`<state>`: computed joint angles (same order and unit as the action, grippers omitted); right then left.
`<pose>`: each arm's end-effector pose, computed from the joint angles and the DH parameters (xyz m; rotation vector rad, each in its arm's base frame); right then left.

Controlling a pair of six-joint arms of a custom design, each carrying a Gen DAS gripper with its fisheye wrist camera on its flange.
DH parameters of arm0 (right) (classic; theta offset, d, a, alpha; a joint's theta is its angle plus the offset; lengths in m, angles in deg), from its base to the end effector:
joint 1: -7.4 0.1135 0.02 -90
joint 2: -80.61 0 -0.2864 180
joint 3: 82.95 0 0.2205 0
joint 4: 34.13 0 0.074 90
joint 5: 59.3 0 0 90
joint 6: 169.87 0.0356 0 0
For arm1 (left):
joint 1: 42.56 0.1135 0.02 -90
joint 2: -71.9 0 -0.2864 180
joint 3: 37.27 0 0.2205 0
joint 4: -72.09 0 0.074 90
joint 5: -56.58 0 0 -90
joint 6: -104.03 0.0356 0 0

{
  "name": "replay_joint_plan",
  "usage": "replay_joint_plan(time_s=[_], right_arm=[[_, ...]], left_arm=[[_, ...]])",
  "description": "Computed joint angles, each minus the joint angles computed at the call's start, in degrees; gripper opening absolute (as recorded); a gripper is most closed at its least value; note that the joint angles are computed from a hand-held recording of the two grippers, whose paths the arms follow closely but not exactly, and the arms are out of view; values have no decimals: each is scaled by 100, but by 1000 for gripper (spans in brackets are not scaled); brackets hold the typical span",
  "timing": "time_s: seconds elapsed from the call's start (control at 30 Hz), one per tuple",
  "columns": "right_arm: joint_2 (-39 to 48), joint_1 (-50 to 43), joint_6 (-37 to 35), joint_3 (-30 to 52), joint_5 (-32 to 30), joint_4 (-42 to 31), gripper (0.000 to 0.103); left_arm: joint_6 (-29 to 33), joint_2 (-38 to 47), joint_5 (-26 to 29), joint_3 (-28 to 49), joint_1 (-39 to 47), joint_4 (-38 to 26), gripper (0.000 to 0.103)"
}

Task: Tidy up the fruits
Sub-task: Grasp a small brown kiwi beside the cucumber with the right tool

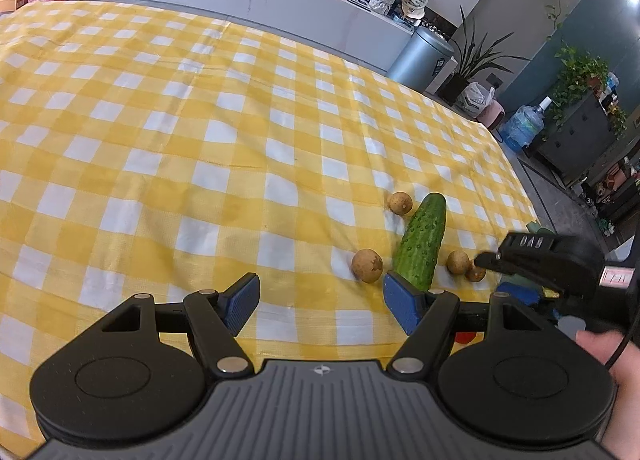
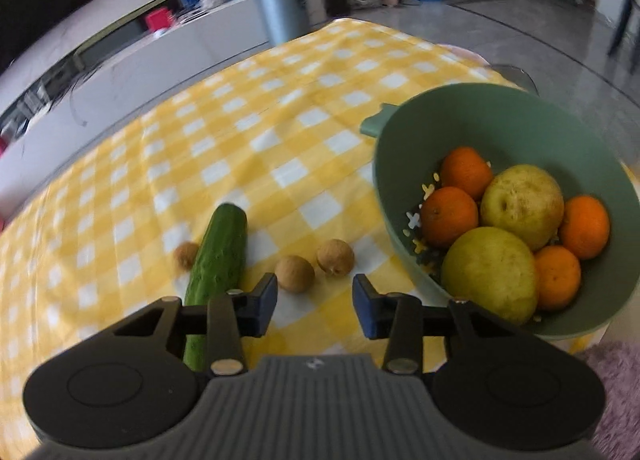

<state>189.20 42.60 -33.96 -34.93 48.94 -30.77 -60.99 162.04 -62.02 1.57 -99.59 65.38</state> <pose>0.2336 0.1512 0.1023 0.3510 2.4792 0.1734 0.1309 -0.1705 0.1385 -0.5580 2.3838 -0.3866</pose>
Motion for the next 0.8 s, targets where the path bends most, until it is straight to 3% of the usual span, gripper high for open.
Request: replay_joint_plan(time_s=[0.13, 0.23, 0.27, 0.37, 0.43, 0.6, 0.8], right_arm=[[163, -447, 588, -195, -1302, 661, 40], [345, -319, 585, 86, -825, 350, 40], [387, -278, 693, 168, -668, 227, 35], [534, -487, 1900, -47, -994, 657, 29], [684, -532, 2280, -12, -1050, 732, 27], [697, -355, 2525, 146, -479, 666, 29], [930, -469, 2599, 430, -517, 503, 29]], left_arm=[[-13, -6, -4, -4, -5, -11, 83], [-25, -13, -12, -17, -8, 8, 83], [-8, -7, -2, -26, 11, 39, 83], [25, 25, 39, -26, 37, 93, 83], [61, 57, 79, -22, 39, 126, 83], [91, 89, 90, -6, 32, 137, 83], [109, 165, 105, 48, 33, 70, 83]])
